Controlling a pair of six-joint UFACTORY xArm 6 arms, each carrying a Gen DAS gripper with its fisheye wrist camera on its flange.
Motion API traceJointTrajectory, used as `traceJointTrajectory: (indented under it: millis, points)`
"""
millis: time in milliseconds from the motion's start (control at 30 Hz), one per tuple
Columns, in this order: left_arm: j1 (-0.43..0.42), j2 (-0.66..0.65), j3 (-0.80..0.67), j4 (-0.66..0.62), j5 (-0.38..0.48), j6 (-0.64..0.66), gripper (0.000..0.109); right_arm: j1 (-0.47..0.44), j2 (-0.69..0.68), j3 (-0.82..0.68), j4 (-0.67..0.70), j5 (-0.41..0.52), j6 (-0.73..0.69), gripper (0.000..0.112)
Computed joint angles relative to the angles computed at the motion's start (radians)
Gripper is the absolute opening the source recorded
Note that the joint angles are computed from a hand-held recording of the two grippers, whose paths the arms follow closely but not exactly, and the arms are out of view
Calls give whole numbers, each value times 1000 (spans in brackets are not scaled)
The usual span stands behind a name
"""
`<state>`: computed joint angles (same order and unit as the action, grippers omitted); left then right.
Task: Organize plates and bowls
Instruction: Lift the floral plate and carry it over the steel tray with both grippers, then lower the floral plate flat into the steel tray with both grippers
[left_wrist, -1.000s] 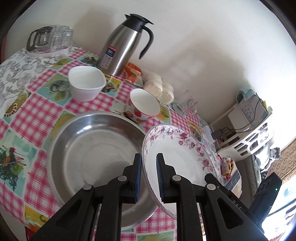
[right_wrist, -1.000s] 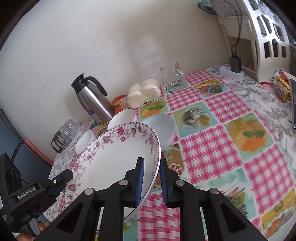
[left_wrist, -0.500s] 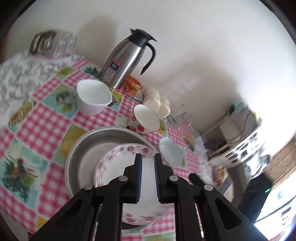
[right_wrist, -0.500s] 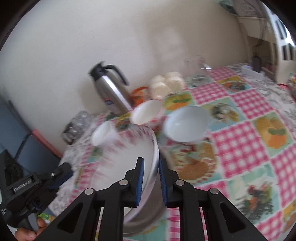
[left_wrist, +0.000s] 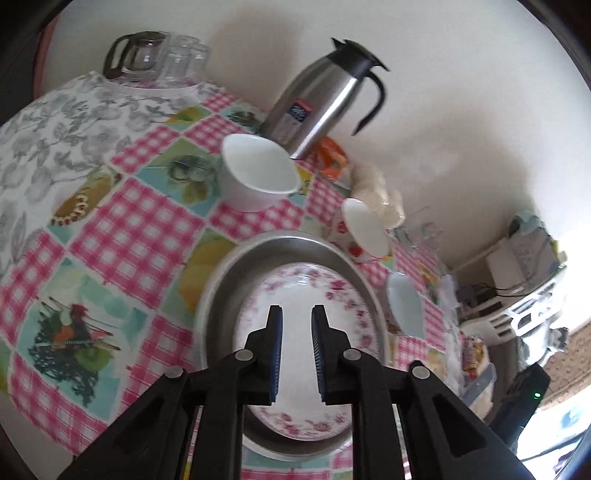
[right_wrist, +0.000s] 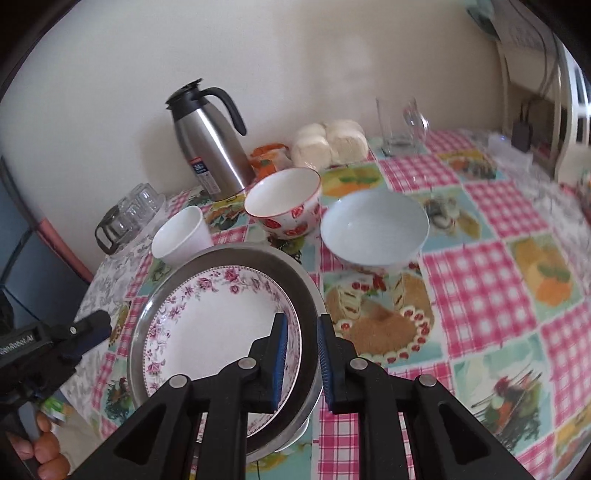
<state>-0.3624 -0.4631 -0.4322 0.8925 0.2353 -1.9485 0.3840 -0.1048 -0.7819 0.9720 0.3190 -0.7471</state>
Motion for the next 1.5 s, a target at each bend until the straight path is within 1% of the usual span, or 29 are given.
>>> traceJointTrajectory:
  millis: [33, 100, 133, 200, 267, 300, 367, 433, 533, 633, 667, 700, 767, 800, 833, 867, 900, 967, 1033, 1100, 1167, 1200, 1300, 1500]
  points:
    - [4, 6, 1, -13, -2, 14, 23, -7, 6, -4, 7, 11, -2, 20]
    - [11, 21, 7, -40, -16, 32, 33, -15, 8, 0, -6, 27, 8, 20]
    - [12, 29, 7, -61, -13, 46, 35, -16, 13, 0, -15, 31, 15, 20]
    - [9, 37, 3, -81, 12, 57, 44, -17, 14, 1, -30, 33, 31, 20]
    - [9, 35, 0, -65, 48, 43, 52, -21, 27, -6, -27, 38, 36, 20]
    - [12, 32, 0, -51, 63, 33, 54, -26, 34, -11, -18, 44, 34, 23]
    - [18, 30, 3, -55, 81, 34, 55, -40, 53, -20, -35, 56, 72, 39]
    - [31, 34, 11, -65, 91, 29, 56, -53, 70, -29, -37, 71, 94, 41]
    - [65, 57, 31, -85, 47, 30, 56, -76, 95, -48, -12, 113, 97, 41]
    - [91, 84, 48, -101, -4, 29, 55, -91, 123, -63, 12, 155, 104, 40]
    - [95, 88, 52, -100, -14, 26, 51, -94, 130, -68, 17, 169, 107, 40]
    - [102, 95, 56, -98, -32, 20, 43, -97, 137, -73, 20, 181, 112, 39]
    - [120, 113, 64, -92, -84, 11, 32, -104, 144, -77, 43, 198, 110, 31]
    - [122, 118, 64, -95, -93, 13, 30, -107, 145, -79, 54, 207, 106, 28]
    - [126, 127, 64, -88, -106, 10, 25, -111, 148, -82, 78, 225, 91, 22]
    - [128, 135, 63, -86, -116, 11, 21, -114, 149, -85, 93, 238, 80, 17]
    - [127, 141, 61, -88, -122, 13, 18, -113, 148, -85, 96, 240, 77, 16]
    - [131, 159, 61, -102, -150, 25, 14, -106, 144, -84, 88, 238, 78, 10]
    - [132, 163, 60, -90, -154, 14, 14, -96, 143, -83, 67, 231, 92, 8]
    - [135, 162, 67, -106, -165, 27, 14, -88, 138, -78, 49, 218, 98, 8]
    - [125, 152, 81, -182, -165, 90, 14, -88, 132, -76, 45, 219, 97, 8]
    - [113, 144, 85, -235, -151, 136, 14, -89, 131, -75, 45, 222, 96, 8]
    - [83, 124, 85, -307, -107, 201, 13, -98, 128, -78, 37, 243, 98, 8]
    - [40, 102, 118, -504, -118, 338, 13, -122, 106, -68, 9, 277, 108, 8]
